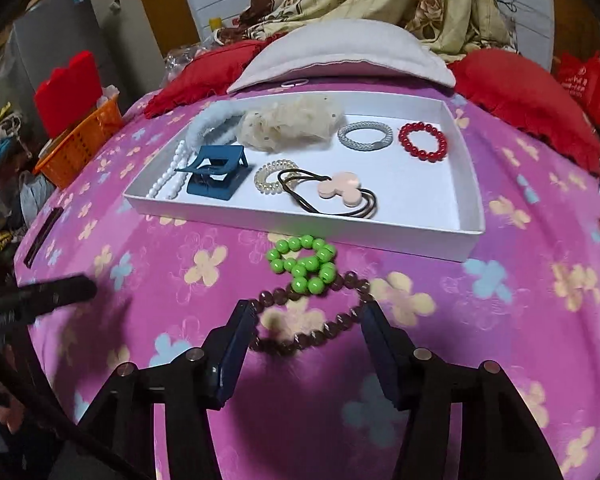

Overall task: Organize jewelry
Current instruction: 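Grasp the green bead bracelet with the left tool while the right grasps the dark brown wooden bead bracelet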

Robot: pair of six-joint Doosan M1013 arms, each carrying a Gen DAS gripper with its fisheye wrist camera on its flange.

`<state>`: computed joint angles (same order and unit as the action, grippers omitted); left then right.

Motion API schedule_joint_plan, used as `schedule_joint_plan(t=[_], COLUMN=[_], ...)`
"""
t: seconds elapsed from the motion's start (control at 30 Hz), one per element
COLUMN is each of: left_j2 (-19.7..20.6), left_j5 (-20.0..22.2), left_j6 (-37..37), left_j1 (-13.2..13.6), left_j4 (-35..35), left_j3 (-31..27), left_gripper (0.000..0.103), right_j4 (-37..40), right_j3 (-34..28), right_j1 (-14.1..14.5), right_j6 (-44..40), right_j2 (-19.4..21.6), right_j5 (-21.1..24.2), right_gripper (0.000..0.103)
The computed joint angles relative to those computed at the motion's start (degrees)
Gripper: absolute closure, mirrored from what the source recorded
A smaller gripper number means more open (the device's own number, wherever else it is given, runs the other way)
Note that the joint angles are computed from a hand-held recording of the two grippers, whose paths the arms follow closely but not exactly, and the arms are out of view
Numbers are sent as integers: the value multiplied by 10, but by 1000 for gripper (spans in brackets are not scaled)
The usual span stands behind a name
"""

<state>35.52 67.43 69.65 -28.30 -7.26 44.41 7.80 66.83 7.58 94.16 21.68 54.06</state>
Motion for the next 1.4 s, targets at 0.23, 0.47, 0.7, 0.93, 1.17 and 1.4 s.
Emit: schedule_joint_plan(t=[0.23,0.47,0.7,0.93,1.17,1.4], left_j2=[-11,-23,-28,-12,22,46], left_j5=[-16,-32,-28,-23,9,17], left_j6=[-9,-37,-37,28,83,126], left_j1=[5,17,20,7,-11,-14], left_j4=[-8,0,3,-12,2,-4], left_j3=[25,48,57,33,-19,-55], left_gripper=[61,61,61,61,61,62], right_j4=[-16,96,236,83,52,-5], right_j3=[-59,-72,-23,38,32,-1], right_j1=[1,20,6,-21,-11,8], right_j6=[24,-88,-176,-19,9,25], right_j2=[44,56,18,-34,-20,7], right_j5=[33,59,69,13,11,16], right_gripper=[49,52,52,51,50,49])
